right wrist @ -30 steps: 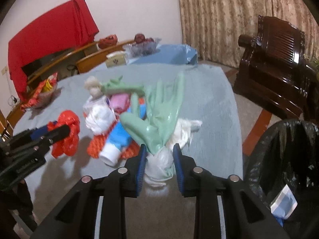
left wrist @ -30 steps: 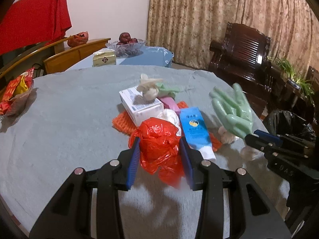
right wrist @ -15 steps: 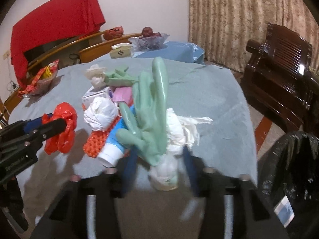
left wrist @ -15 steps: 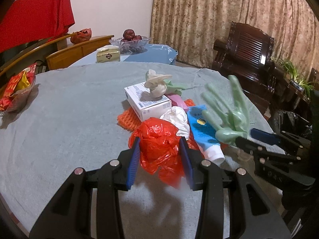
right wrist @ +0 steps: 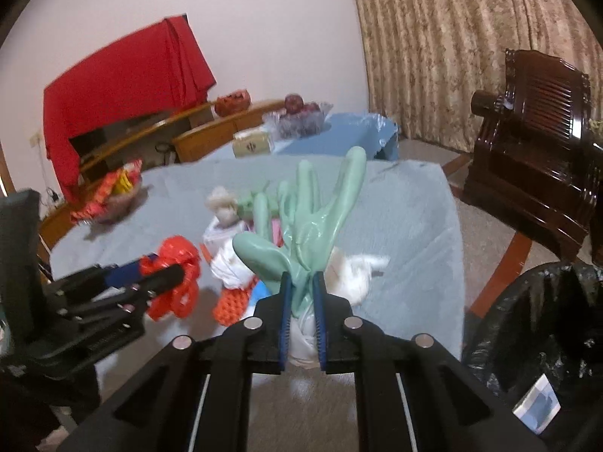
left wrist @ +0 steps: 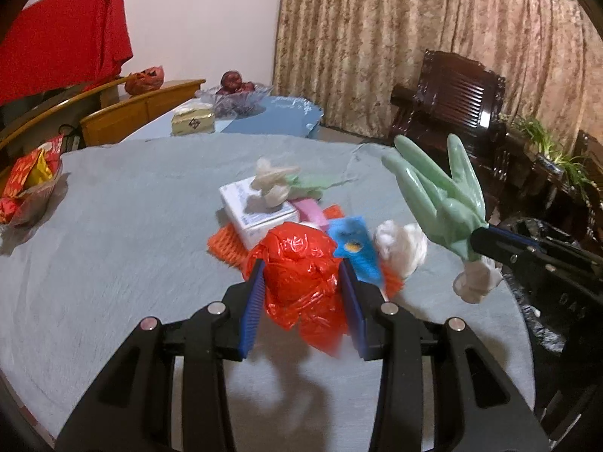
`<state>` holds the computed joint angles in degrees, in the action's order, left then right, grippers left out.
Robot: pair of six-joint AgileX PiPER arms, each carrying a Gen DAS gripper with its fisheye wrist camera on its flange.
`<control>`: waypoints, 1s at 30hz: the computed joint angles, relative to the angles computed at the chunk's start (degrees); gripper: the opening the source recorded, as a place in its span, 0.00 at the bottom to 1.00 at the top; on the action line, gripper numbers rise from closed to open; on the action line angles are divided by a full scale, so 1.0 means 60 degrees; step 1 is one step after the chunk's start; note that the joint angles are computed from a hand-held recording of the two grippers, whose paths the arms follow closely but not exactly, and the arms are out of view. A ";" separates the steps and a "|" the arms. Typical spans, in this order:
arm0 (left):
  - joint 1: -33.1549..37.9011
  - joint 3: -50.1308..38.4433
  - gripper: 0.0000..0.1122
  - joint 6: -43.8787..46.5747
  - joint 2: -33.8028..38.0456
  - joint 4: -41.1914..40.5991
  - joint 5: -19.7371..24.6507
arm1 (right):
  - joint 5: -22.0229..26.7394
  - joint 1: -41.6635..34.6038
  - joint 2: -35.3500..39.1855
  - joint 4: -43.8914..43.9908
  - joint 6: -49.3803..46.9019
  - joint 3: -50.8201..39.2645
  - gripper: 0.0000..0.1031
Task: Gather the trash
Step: 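Carry the red bag and green glove over the bin and open both tools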
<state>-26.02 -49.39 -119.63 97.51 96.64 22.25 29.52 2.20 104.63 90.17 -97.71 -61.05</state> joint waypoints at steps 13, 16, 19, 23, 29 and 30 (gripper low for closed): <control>-0.1401 -0.1763 0.34 0.1668 0.0588 -0.1246 -0.0193 | 0.0302 -0.2107 -0.1549 -0.0381 -0.0080 0.0988 0.11; -0.1780 -0.2530 0.34 0.2102 0.1126 -0.1574 -0.0431 | 0.0384 -0.2880 -0.1670 -0.0549 -0.0083 0.1145 0.11; -0.2201 -0.3393 0.34 0.2637 0.1736 -0.2005 -0.0614 | 0.0442 -0.3683 -0.1726 -0.0686 -0.0124 0.1236 0.11; -0.2664 -0.4713 0.34 0.3908 0.2660 -0.3163 -0.0943 | 0.0533 -0.4745 -0.1680 -0.0835 -0.0233 0.1239 0.11; -0.3169 -0.6822 0.34 0.6704 0.4073 -0.5717 -0.1162 | 0.0550 -0.5890 -0.1177 -0.1067 -0.0352 0.1009 0.11; -0.3222 -0.7181 0.34 0.7371 0.4301 -0.6364 -0.1168 | 0.0517 -0.5957 -0.1118 -0.1101 -0.0315 0.0986 0.11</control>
<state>-45.35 -92.48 -75.40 123.31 58.46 15.24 32.63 -33.54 97.92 83.57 -99.60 -55.13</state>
